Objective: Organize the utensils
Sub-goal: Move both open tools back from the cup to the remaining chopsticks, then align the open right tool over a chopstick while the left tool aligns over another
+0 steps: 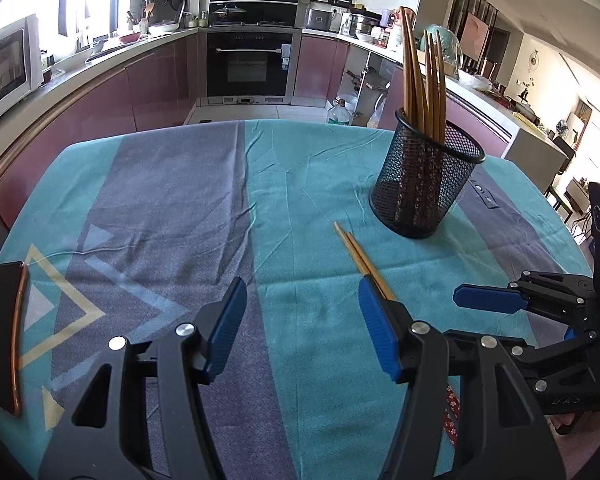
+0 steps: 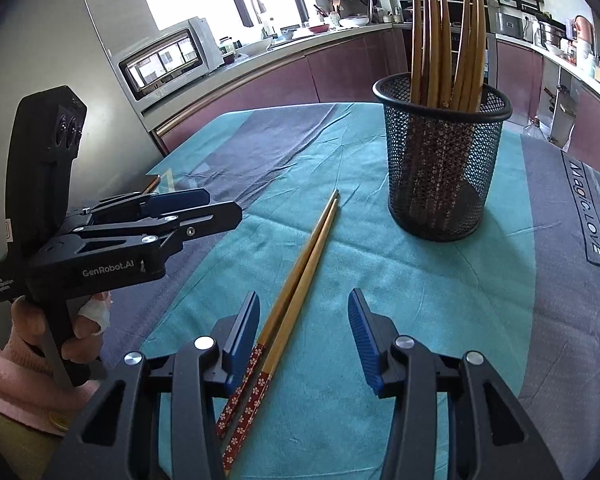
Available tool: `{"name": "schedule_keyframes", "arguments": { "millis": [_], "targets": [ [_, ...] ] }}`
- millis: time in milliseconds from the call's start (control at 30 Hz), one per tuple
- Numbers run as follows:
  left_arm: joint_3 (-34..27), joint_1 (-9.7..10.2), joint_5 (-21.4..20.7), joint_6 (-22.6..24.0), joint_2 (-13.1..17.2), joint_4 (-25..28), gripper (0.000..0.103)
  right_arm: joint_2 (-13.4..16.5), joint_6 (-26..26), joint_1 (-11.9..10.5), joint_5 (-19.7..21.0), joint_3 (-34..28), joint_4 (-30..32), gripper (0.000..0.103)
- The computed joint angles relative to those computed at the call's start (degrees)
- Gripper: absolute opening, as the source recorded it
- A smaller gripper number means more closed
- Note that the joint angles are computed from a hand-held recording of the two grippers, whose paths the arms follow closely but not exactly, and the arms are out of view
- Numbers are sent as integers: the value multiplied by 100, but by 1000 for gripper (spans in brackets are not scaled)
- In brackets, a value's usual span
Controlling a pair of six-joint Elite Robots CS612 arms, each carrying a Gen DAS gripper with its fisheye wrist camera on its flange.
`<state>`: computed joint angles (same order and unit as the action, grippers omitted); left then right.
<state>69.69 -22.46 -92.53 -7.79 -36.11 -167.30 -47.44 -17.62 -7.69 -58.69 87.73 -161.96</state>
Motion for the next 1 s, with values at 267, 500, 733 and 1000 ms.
{"name": "schedule_keyframes", "arguments": {
  "millis": [267, 500, 733, 1000],
  "targets": [
    [14, -58, -77, 124, 17, 116, 58, 5, 40, 7, -92, 37, 52, 44],
    [21, -68, -336, 269, 16, 271, 58, 0, 80, -5, -161, 55, 33, 44],
    [-59, -94, -518, 410, 65, 519, 58, -1, 118, -14, -199, 54, 0, 44],
    [-135, -136, -514, 507, 109, 727, 57, 3, 144, -35, -180, 62, -6, 44]
  ]
}}
